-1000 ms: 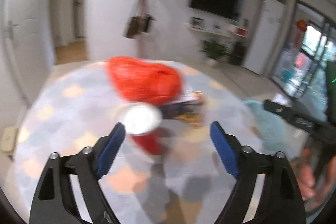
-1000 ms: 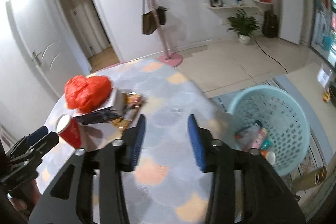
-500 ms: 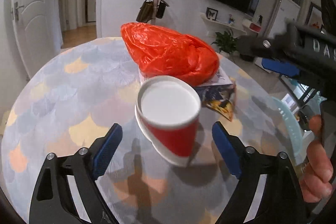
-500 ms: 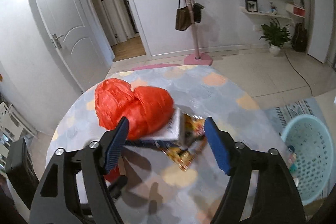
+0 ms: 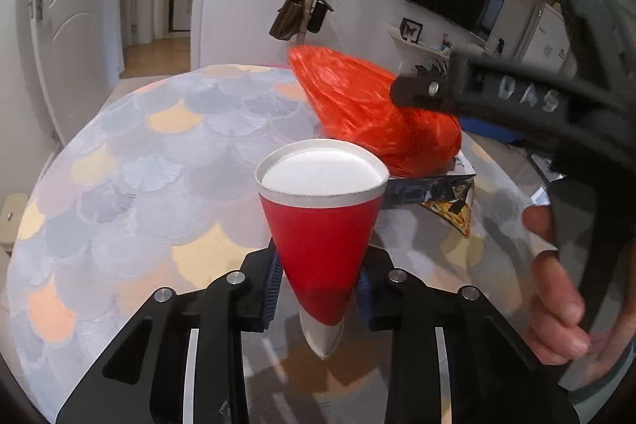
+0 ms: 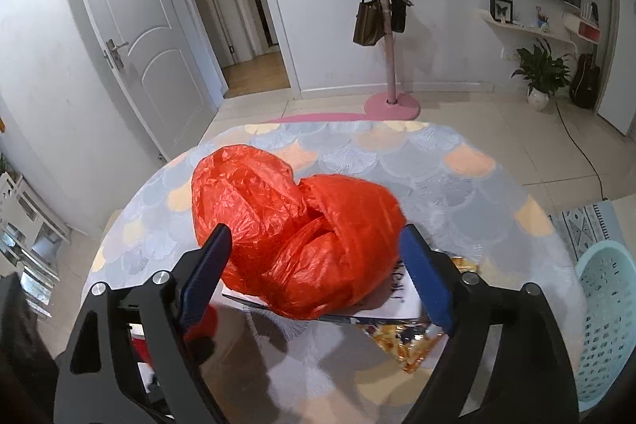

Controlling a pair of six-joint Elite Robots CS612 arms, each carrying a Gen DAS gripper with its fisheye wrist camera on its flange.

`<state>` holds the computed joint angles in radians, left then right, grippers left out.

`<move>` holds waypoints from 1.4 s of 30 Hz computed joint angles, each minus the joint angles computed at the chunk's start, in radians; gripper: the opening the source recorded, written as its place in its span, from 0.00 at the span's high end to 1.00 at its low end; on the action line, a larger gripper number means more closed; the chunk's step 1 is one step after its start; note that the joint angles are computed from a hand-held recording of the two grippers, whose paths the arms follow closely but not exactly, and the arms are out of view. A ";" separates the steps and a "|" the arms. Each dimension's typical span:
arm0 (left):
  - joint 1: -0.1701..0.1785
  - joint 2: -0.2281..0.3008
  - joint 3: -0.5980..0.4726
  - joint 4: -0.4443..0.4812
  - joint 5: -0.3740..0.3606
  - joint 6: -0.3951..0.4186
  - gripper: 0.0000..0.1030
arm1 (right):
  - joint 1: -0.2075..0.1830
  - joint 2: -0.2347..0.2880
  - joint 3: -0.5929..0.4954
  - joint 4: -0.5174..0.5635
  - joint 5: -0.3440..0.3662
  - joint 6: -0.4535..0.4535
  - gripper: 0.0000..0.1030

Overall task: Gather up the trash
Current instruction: 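Grasp the orange plastic bag with the right tool while the left tool grasps the red cup, then carry the bag and cup over the blue basket and open both tools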

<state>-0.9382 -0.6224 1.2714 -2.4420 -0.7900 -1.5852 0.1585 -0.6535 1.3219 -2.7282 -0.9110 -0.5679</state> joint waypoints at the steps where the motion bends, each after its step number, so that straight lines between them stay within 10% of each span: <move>1: -0.001 -0.004 0.007 0.004 0.006 -0.002 0.71 | 0.005 0.001 0.001 0.003 -0.017 -0.009 0.21; 12: -0.010 -0.023 0.042 -0.012 0.047 -0.028 0.71 | 0.006 -0.010 0.050 -0.080 -0.050 -0.031 0.62; 22: -0.021 -0.023 0.018 -0.033 0.111 0.046 0.71 | -0.047 -0.037 0.085 -0.149 0.063 0.057 0.66; 37: -0.001 0.112 -0.255 -0.200 0.104 0.478 0.71 | -0.171 -0.041 0.107 -0.457 -0.046 0.292 0.66; 42: 0.028 0.201 -0.422 -0.284 -0.059 0.634 0.71 | -0.213 -0.020 0.069 -0.457 -0.086 0.367 0.66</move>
<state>-0.9097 -0.4218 0.8490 -2.7256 -0.8486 -0.9513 -0.0548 -0.6738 1.3912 -3.1850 -0.9967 -0.2006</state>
